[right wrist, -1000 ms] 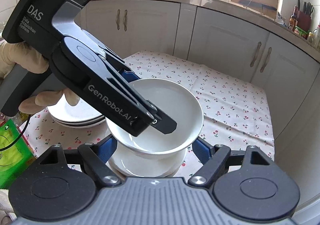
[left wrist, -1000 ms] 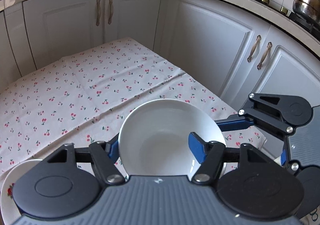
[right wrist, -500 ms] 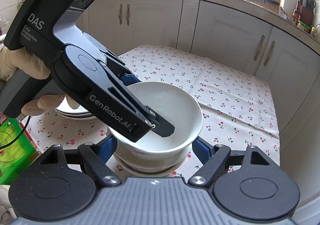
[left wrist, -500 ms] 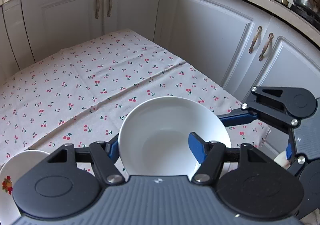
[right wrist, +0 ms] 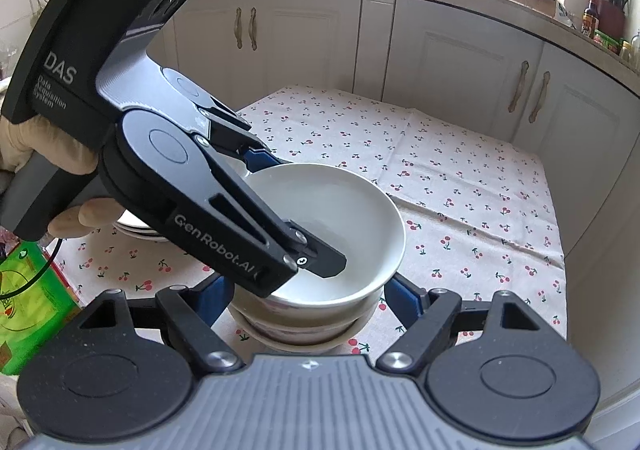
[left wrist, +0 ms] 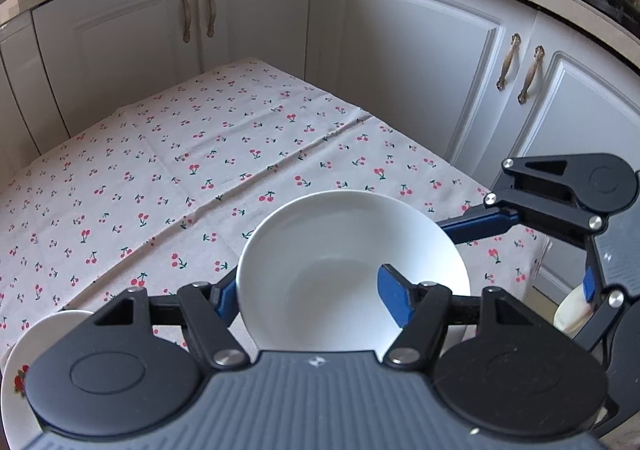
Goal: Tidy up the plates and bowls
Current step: 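Lower the bowl onto the bowl stack and open the left gripper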
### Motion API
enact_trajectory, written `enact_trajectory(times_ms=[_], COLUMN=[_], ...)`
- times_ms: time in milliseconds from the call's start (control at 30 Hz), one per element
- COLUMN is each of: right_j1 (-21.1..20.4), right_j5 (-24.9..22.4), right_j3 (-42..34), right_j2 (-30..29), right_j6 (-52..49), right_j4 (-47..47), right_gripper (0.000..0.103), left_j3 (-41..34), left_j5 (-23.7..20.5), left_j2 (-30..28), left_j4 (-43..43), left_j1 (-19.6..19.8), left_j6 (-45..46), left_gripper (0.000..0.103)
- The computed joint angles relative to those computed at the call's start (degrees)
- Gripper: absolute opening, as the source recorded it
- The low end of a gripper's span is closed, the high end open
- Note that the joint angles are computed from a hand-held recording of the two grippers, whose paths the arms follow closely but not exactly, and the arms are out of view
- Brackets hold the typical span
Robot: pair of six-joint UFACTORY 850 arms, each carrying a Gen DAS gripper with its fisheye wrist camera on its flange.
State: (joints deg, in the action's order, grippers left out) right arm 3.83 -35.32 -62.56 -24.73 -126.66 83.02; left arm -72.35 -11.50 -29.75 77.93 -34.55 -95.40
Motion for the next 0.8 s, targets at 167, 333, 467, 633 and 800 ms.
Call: enact_trajectory(times_ms=[167,333,467,633,800], right_j1=[-0.23,-0.28,-0.53,-1.55,-2.27], right_j5=[-0.56,-0.91,-1.34,-3.89,-4.36], right_j3=[-0.47,-1.01,-0.1,0.87,1.97], right_j2=[-0.54,-1.06,-0.69,-0.05,0.4], right_j6=[1.13,2.04,-0.84,-3.09,-3.78], right_j4=[-0.59,-1.49,0.95,3.26,5.4], right_gripper=[0.085,0.086,0.098,0.102,0.102], left_j3=[0.17,0.15,1.71,4.68,7.43], left_j5=[0.15,0.79,0.17,-2.09,-3.77], left_j2=[-0.01,-0.28,0.61,2.77,4.32], left_j4=[1.48,-2.08,10.28,24.06,32.36], left_j1=[0.1,0.39,0.02,-1.07,-2.02], left_j6=[-1.32,1.76,-10.15,-24.69,-35.58], left_gripper=[0.069,0.069,0.07,0.073,0.078])
